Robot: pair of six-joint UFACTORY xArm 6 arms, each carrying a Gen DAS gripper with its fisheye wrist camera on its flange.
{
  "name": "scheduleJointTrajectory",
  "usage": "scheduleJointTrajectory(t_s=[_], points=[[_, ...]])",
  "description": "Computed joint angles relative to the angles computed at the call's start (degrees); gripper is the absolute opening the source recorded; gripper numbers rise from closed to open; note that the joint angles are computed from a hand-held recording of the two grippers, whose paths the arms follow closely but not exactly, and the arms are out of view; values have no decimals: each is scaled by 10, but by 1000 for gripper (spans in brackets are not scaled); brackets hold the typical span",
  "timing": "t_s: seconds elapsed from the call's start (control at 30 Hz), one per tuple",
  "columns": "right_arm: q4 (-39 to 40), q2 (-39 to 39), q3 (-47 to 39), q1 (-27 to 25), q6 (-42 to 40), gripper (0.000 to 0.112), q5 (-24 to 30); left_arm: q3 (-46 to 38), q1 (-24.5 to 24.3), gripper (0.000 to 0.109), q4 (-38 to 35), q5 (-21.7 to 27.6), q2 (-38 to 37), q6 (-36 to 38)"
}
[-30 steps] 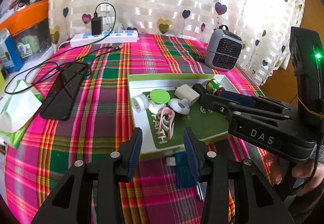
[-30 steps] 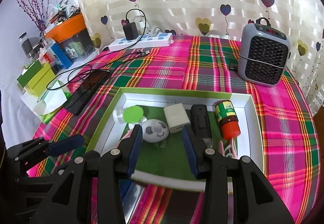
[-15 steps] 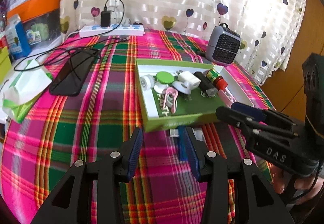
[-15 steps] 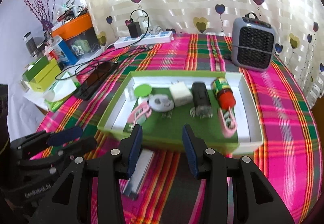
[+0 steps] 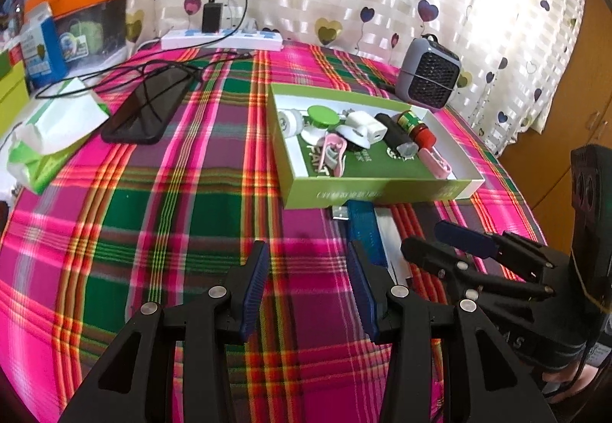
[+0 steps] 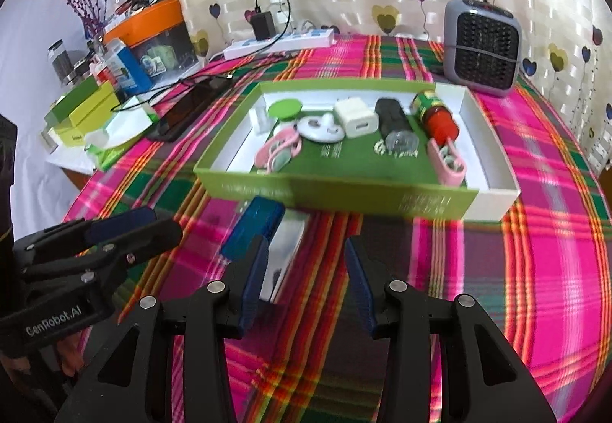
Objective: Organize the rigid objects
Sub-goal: 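Lift both open tools out of the box toward the blue stick and power bank, then grasp the silver power bank with the right tool while the left tool grasps the blue USB stick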
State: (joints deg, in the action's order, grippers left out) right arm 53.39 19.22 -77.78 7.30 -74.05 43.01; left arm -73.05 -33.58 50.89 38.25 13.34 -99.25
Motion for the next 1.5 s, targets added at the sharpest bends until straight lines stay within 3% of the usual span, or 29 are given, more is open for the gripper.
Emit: scheduleJointTrajectory(t_s=[0.57,0.73,0.83,1.27,1.37,1.5], points=[[-28,-10,34,22,-8,51,-47,36,11,41,10,-32,-14,-25],[-43,-8,35,23,2,51,-70,48,19,41,13,-47,-18,-30],[-66,-7,43,30,24,51,-111,49,23,41,12,-56,-18,-28],[-52,7,24,33,6,51,-105,39,24,41,-4,-61,-7,-5],[-47,7,24,32,-1,49,-103,33,23,41,-7,-59,-3,2],[-41,7,24,29,-5,36,-101,19,22,41,-15,-58,7,16]])
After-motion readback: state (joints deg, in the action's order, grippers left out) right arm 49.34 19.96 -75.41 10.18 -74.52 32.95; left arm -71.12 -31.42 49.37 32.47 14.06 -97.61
